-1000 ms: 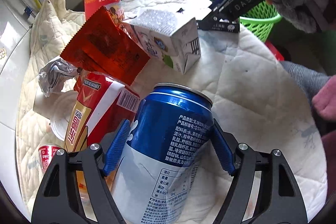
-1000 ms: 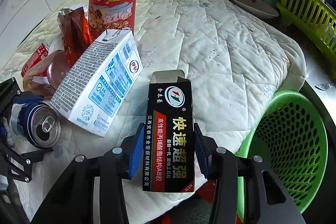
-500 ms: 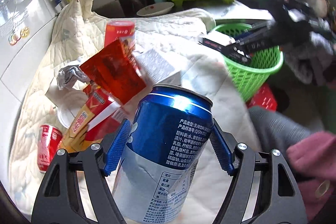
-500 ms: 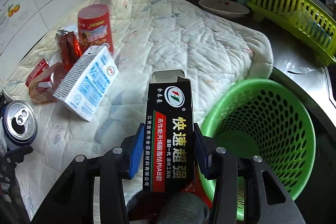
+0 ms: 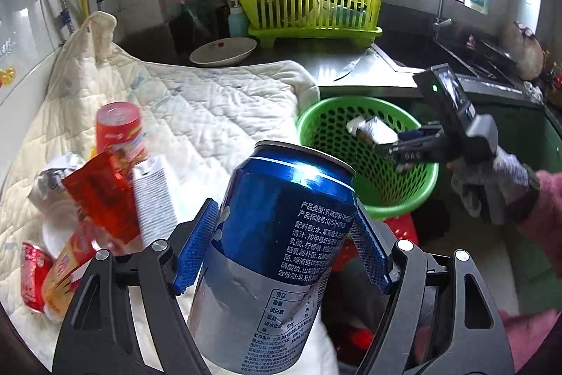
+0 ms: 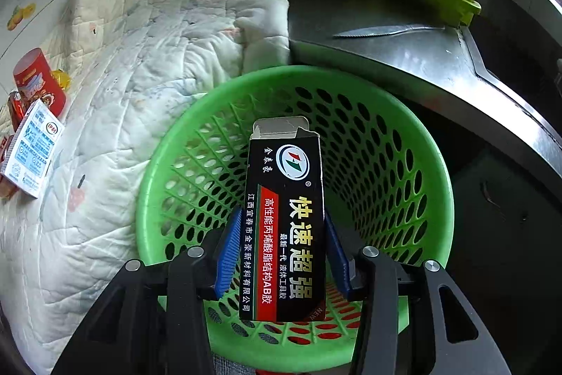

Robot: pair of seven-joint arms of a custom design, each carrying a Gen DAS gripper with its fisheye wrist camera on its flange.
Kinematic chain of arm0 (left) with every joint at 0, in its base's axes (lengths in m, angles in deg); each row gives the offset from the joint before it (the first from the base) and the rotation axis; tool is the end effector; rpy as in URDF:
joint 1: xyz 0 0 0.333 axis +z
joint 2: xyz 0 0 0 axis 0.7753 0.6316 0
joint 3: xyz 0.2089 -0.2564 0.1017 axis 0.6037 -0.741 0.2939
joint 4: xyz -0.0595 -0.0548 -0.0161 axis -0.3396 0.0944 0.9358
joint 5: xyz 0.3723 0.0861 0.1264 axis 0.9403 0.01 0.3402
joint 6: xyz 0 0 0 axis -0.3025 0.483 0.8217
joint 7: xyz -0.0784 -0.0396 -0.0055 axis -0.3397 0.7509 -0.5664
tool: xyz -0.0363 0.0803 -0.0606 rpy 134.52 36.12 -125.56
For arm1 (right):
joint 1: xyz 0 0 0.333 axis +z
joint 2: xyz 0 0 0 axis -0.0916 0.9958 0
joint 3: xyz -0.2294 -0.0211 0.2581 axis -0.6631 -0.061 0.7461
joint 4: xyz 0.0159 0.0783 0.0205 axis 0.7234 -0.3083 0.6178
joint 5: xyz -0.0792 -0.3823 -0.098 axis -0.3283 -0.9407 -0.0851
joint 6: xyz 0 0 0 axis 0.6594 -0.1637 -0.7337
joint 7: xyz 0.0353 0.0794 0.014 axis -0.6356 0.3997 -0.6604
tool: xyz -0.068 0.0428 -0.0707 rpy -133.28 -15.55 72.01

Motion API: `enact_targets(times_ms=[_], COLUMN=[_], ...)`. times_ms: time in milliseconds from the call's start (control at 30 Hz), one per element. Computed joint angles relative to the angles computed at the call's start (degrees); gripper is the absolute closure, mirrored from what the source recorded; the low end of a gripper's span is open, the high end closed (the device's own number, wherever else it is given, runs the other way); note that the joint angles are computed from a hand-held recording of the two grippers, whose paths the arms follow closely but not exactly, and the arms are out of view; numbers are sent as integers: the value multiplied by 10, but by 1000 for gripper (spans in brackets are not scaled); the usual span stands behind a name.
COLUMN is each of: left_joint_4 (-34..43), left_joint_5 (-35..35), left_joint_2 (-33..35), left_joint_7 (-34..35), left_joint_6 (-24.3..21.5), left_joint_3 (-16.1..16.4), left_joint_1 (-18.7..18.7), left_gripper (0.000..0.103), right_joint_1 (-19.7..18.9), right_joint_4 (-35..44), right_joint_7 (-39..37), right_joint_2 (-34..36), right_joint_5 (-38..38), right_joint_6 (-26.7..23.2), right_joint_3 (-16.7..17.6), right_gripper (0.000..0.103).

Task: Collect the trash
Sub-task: 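Drop the glue box into the green basket while the left tool grasps the blue can, then lower the blue can into the green basket and open the left tool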

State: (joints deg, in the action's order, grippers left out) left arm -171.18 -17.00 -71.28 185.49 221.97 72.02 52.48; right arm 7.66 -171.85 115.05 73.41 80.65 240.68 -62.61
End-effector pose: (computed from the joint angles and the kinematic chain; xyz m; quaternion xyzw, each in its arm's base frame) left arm 0.5939 -0.0137 0.4839 -0.5056 0.7791 -0.3015 0.2155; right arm 0.7150 0.2278 0.3769 -0.7068 0.6532 -0.1308 0.2380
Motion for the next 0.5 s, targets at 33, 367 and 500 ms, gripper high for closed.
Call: enact_targets(times_ms=[33, 367, 500], left_joint_4=[8, 101, 148], left_joint_5=[4, 125, 167], left_joint_2=[8, 102, 147], left_joint_7=[-10, -175, -226], left_joint_6=[4, -7, -26], left_joint_3=[-3, -22, -27], left_joint_1=[-4, -36, -49], left_gripper=[30, 29, 29], right_joint_1=[-6, -31, -12], right_joint_4=[-5, -85, -126], right_joint_7=[-4, -23, 1], right_joint_2=[-1, -53, -85], right_joint_5=[5, 15, -19], right_joint_6=[7, 97, 133], right_joint_3=[4, 12, -20], right_gripper=[49, 39, 33])
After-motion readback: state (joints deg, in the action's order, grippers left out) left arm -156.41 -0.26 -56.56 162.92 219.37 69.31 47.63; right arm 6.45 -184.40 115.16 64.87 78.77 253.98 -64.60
